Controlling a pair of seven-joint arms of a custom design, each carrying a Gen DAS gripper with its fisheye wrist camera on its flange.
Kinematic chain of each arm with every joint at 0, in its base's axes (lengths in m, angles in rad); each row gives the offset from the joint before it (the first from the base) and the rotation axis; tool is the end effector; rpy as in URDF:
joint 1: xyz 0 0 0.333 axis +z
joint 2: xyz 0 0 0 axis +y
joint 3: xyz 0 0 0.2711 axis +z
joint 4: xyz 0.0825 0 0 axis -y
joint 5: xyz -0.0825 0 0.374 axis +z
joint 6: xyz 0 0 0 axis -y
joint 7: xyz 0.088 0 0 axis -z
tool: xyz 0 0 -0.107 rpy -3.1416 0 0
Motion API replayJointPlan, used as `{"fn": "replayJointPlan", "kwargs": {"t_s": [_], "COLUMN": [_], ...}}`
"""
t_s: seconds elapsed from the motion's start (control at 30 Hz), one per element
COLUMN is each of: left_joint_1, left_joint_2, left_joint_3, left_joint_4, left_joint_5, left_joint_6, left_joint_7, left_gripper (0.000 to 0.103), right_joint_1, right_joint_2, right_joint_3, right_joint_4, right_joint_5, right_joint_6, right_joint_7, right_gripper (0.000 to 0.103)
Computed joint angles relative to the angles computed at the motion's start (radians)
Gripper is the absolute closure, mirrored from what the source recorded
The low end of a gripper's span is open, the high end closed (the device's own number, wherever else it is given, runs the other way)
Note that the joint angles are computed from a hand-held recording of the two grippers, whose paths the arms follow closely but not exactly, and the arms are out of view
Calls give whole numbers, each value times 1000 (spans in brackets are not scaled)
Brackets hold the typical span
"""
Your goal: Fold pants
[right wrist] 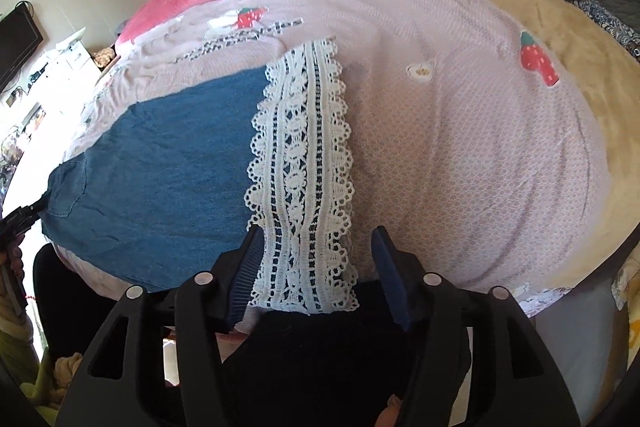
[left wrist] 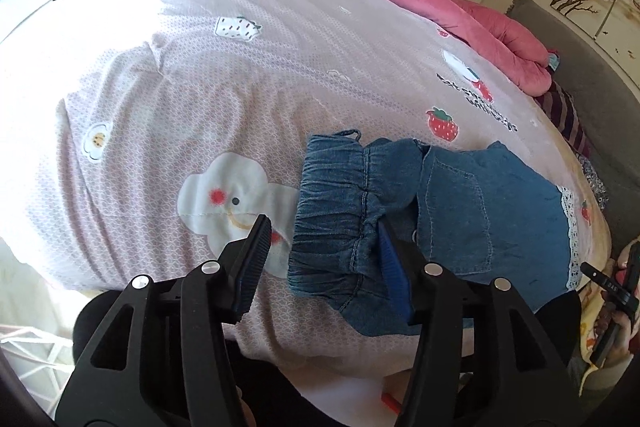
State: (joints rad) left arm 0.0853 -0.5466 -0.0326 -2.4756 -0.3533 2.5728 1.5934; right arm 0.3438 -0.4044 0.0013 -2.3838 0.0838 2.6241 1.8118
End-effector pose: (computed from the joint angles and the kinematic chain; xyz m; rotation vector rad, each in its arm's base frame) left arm 0.4422 0.0280 0.5199 -2.1571 1.6504 -0.8840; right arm 0.4521 0.1605 0.5091 -1.8251 1.7445 -0.3259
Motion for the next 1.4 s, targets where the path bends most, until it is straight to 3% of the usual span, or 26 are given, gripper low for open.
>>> {"fn": "replayJointPlan", "kwargs": {"t_s": [0.17, 0.27, 0.37, 0.57, 0.77, 0.93, 1.4], "left_joint_1": [62, 37, -25, -143, -225, -286, -342], "left_joint_2": [-37, -39, -13, 119, 299, 455, 743], "left_joint_3": [-56, -41, -29, -53, -115, -150, -213], "left_joint_4": [16, 43, 89, 243, 440, 605, 908], "left_joint_5": [104, 101, 68, 10, 7, -37, 82], "left_joint_6": [13, 16, 28, 33, 0, -24, -119], "left_joint_7": [-86, -83, -43, 61, 154, 279, 362], "left_gripper": [57, 53, 38, 25, 12, 10, 10], "right_joint_1": [6, 9, 22, 59, 88, 77, 80], "right_joint_2": [-55, -78, -94, -100, -90, -82, -47], "right_joint_3": [-7, -11, -24, -44, -54, -37, -56], "right_joint_4": [-43, -61, -76, -88, -96, -99, -83], "right_joint_5": [7, 8, 19, 57, 101, 102, 120], "right_joint_6": [43, 60, 79, 92, 100, 99, 92], "right_joint_7": [7, 11, 9, -16, -41, -24, -39], "right_gripper": [38, 37, 32, 30, 28, 27, 27]}}
